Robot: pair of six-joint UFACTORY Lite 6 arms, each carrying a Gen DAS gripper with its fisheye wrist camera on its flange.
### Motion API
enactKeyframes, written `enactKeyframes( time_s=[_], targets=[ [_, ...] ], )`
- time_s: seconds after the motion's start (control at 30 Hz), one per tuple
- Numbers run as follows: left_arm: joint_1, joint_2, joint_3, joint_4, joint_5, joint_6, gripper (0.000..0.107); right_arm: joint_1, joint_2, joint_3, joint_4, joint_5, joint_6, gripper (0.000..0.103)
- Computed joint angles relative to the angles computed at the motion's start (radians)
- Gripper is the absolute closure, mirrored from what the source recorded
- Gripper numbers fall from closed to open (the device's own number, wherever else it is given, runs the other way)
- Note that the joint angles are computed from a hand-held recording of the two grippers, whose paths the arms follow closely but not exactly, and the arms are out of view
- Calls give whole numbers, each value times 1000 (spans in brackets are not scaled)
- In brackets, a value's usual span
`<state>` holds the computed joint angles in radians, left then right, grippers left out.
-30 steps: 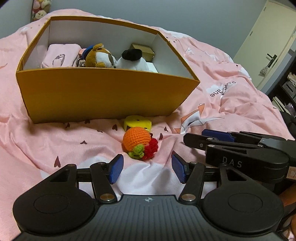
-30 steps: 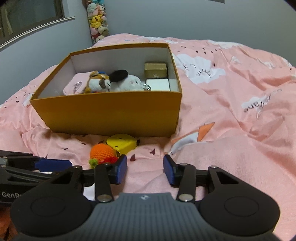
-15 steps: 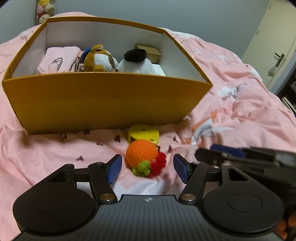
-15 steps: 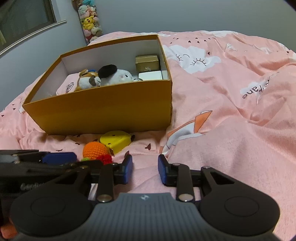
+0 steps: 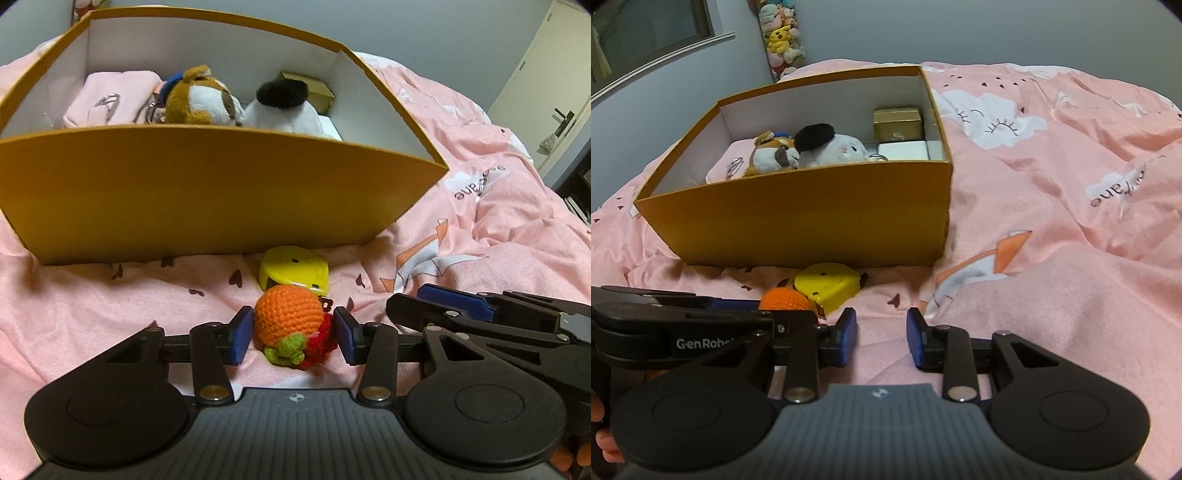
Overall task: Organize objects
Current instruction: 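Grasp the orange crocheted ball with the left gripper, then grasp the yellow tape measure with the right gripper while the left gripper holds the ball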
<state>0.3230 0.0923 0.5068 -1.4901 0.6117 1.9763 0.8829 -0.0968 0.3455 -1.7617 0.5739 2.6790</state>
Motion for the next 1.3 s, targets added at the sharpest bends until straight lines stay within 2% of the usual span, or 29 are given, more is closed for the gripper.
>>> enactKeyframes(
  time_s=[0.2, 0.37, 0.43, 0.73, 0.9, 1.07, 1.3],
  targets=[
    [58, -88, -8, 12, -19, -3, 55, -81, 44, 62, -130, -83, 11, 65],
    [69, -53, 38, -33, -52, 25, 55, -149, 171, 182, -216, -156, -24, 61],
    [66, -36, 47, -75, -73, 58, 55, -174, 223, 231, -215, -183, -38, 54],
    [92, 70, 125, -88, -103, 52, 55, -210, 402, 415, -127, -244, -46, 51],
    [102, 106, 153, -51, -114, 12, 55, -213, 485, 481, -107, -234, -16, 43],
    [107, 104, 146, -57, -111, 31, 55, -203, 551, 522, -85, -217, -32, 43],
    [124, 82, 136, -27, -95, 20, 55, -185, 522, 499, -76, -194, -38, 46]
  ],
)
